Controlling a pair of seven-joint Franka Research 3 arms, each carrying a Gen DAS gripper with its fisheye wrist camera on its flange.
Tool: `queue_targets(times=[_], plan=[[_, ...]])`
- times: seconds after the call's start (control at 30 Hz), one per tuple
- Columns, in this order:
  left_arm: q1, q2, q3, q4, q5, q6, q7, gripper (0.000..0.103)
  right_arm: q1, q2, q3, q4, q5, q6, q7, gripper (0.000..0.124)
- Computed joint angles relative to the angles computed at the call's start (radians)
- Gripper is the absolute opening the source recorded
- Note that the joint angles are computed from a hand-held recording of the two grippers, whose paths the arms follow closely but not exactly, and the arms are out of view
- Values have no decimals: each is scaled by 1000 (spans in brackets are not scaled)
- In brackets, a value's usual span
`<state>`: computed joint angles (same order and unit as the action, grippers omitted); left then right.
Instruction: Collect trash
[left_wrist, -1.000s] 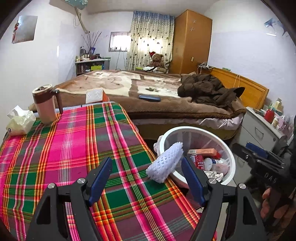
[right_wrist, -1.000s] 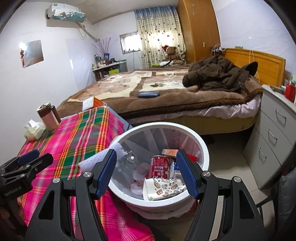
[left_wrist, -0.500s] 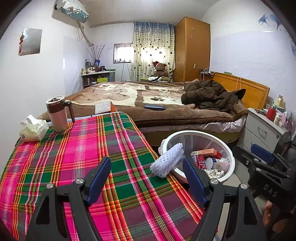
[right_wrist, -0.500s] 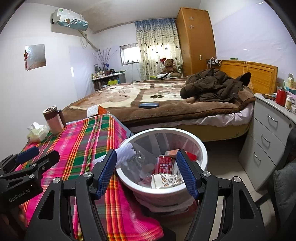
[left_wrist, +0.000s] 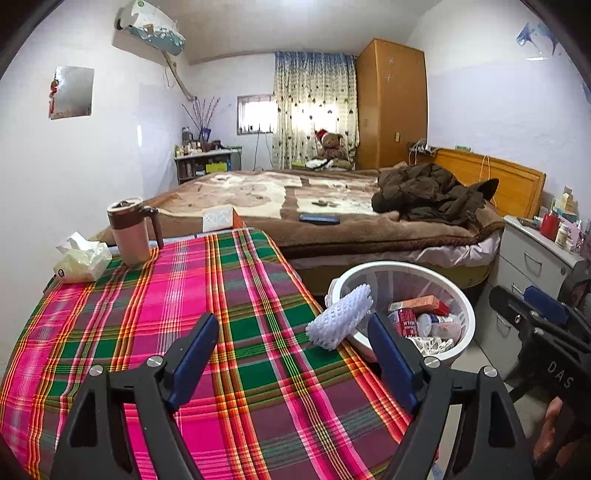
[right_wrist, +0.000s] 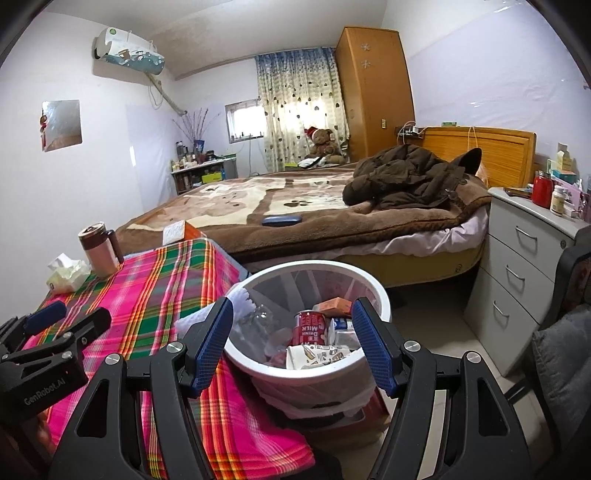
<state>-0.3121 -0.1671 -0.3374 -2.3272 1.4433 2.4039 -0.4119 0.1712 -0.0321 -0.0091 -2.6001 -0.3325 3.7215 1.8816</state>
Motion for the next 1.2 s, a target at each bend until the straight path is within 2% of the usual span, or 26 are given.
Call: queue_targets(times=[1.2], plan=[[-5, -20, -10, -16, -6, 13, -21, 84, 16, -26, -11, -34, -10, 18, 10, 68]])
